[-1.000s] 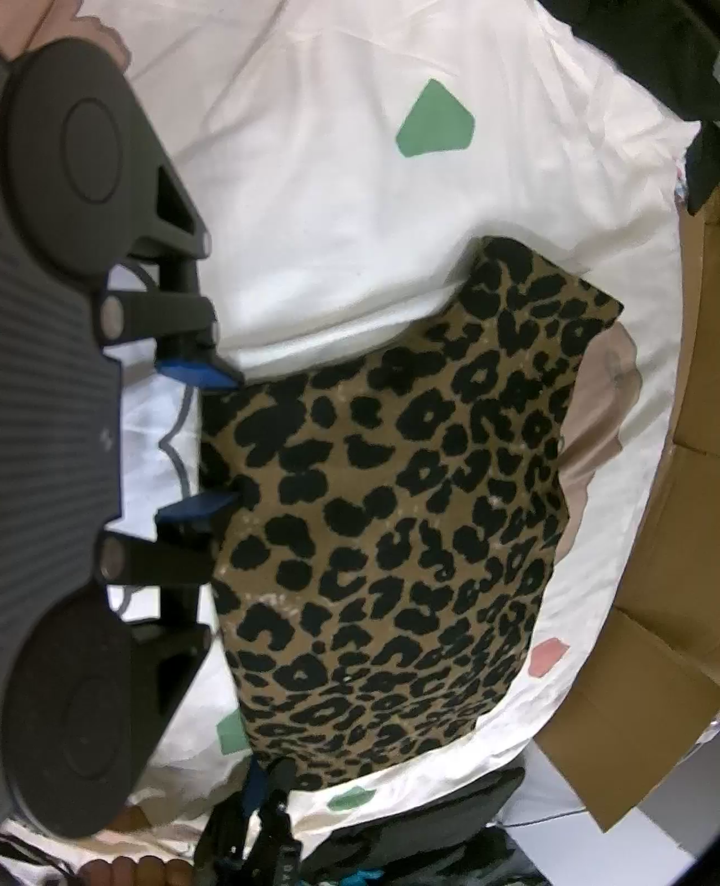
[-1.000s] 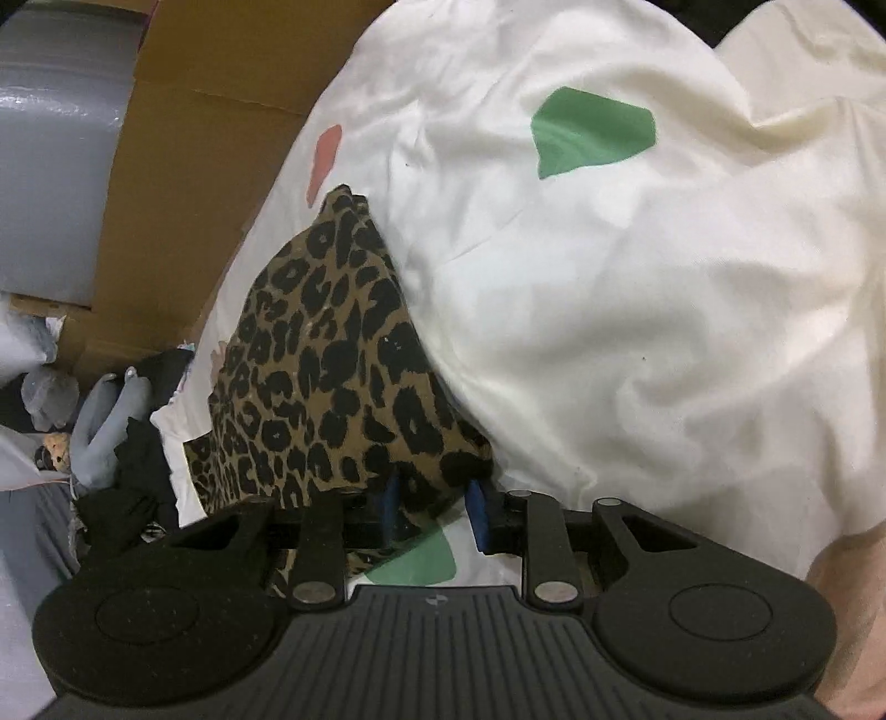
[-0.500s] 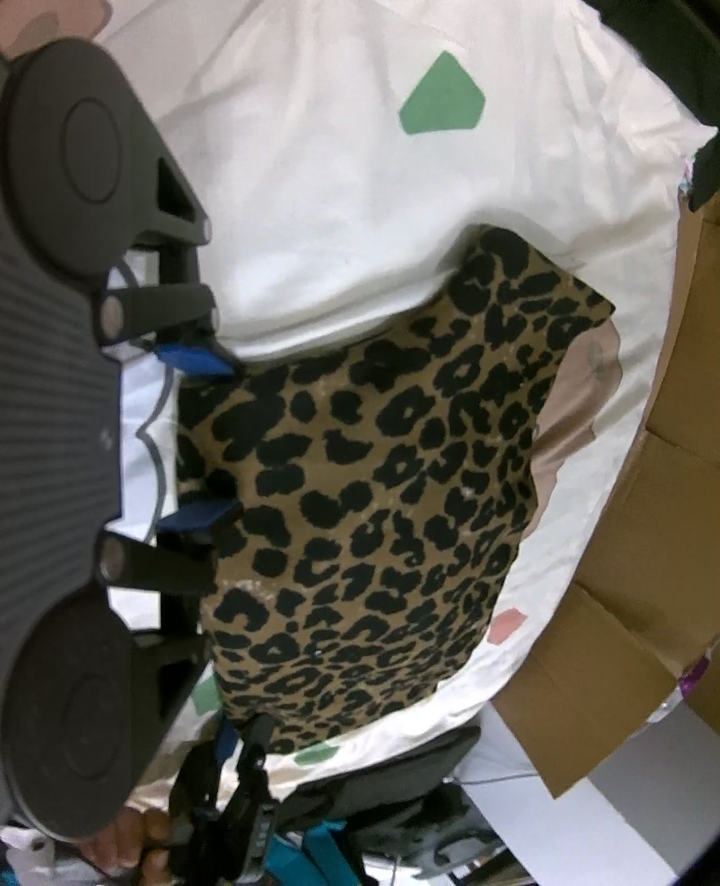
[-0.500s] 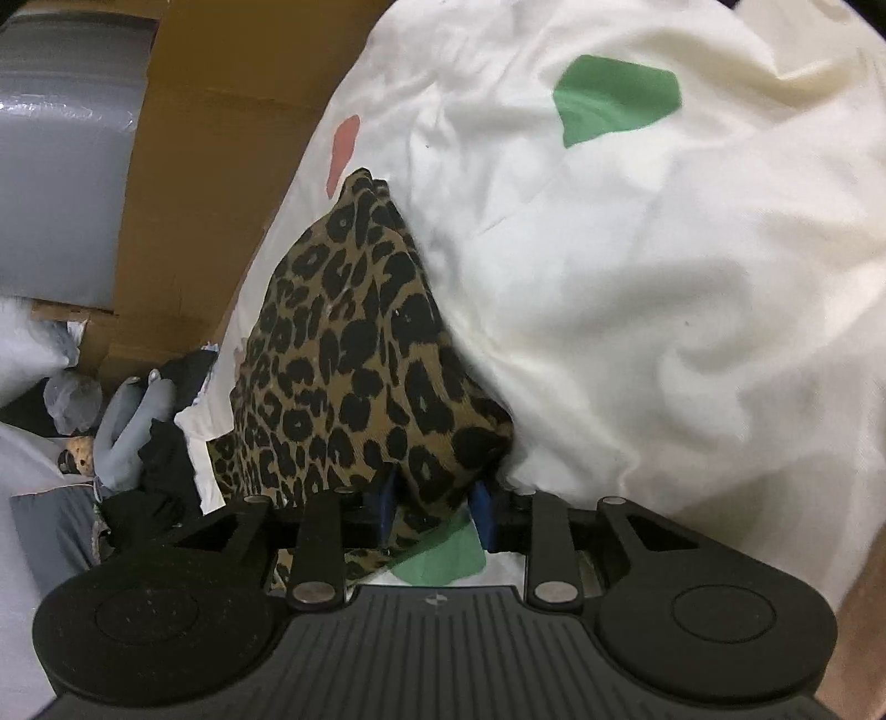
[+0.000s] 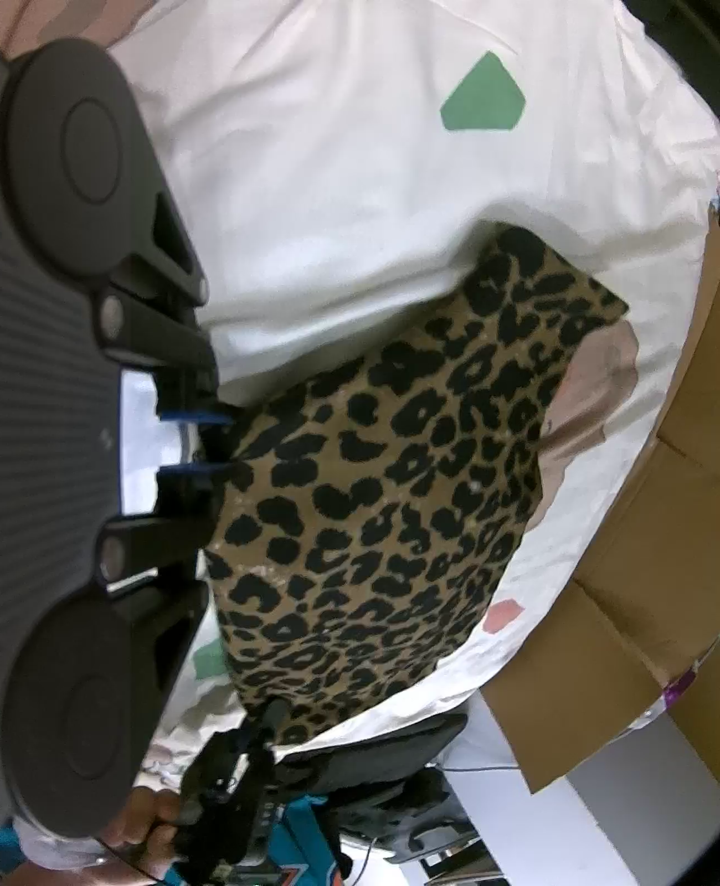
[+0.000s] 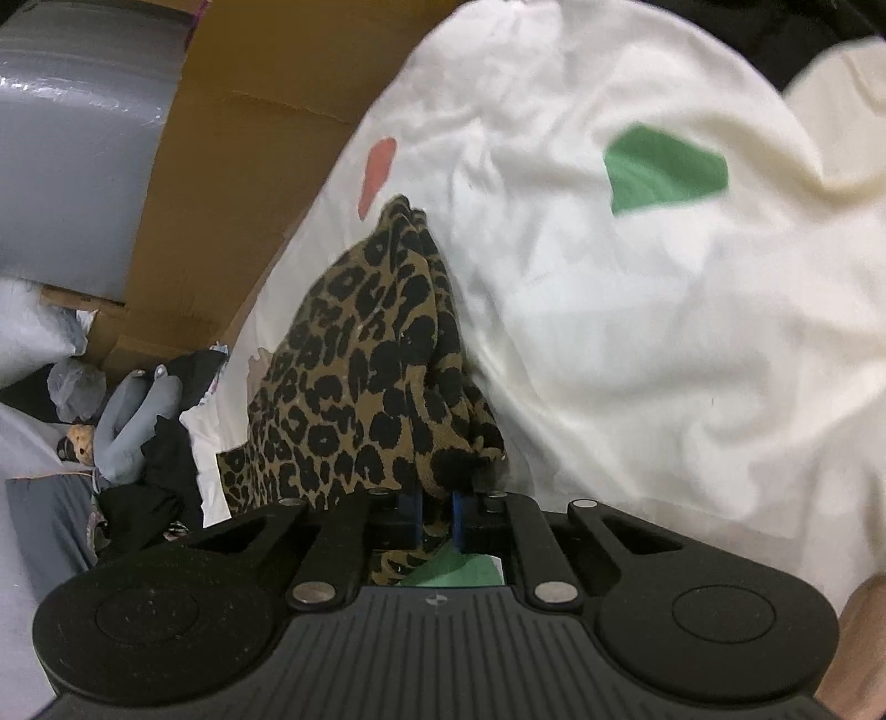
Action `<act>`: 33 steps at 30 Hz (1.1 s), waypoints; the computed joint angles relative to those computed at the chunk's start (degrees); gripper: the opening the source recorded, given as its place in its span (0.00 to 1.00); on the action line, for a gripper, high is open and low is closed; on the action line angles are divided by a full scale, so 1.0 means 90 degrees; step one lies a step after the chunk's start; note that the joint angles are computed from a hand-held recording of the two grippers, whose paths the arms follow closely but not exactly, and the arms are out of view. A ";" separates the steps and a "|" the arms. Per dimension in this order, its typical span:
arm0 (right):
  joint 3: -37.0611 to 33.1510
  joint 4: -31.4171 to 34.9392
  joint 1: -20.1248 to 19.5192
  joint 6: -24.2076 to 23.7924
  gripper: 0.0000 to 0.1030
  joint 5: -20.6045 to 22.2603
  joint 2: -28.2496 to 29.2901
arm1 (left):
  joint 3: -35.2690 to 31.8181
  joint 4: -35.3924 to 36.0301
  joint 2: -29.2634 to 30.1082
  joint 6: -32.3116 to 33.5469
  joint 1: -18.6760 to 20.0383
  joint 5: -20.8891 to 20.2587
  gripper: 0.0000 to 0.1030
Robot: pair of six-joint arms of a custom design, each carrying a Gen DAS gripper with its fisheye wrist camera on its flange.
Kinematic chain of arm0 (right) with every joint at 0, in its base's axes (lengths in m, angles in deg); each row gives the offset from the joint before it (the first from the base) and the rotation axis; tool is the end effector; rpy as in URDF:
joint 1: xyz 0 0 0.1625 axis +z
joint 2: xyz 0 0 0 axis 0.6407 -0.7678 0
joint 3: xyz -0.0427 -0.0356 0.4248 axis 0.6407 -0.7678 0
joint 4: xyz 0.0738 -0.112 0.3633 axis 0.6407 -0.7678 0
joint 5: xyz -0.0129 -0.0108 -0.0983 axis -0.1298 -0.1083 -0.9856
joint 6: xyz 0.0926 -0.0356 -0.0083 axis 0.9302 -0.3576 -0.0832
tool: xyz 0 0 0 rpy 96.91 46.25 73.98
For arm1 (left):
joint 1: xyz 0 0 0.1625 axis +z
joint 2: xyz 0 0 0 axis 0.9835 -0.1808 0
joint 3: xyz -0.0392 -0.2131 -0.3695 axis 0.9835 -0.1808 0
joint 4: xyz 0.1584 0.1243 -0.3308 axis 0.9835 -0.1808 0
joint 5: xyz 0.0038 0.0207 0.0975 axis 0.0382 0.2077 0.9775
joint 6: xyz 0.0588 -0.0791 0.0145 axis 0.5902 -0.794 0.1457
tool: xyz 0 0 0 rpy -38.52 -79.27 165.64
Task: Fold clothes
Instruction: 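Grasp the folded leopard-print garment edge with the left tool and lift it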
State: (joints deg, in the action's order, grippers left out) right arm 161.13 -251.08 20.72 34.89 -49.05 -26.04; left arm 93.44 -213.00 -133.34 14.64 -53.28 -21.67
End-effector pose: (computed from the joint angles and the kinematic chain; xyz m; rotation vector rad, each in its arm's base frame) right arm 0.0118 -0.2905 0.2796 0.5825 2.9080 -1.0002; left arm -0.1987 -0.2934 0.1244 0.1240 2.8199 -0.4874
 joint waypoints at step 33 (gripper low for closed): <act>-0.1137 -0.0527 0.0631 -0.0407 0.06 -0.0913 0.0846 | -0.0190 -0.1040 0.1323 -0.0538 -0.0641 -0.1221 0.06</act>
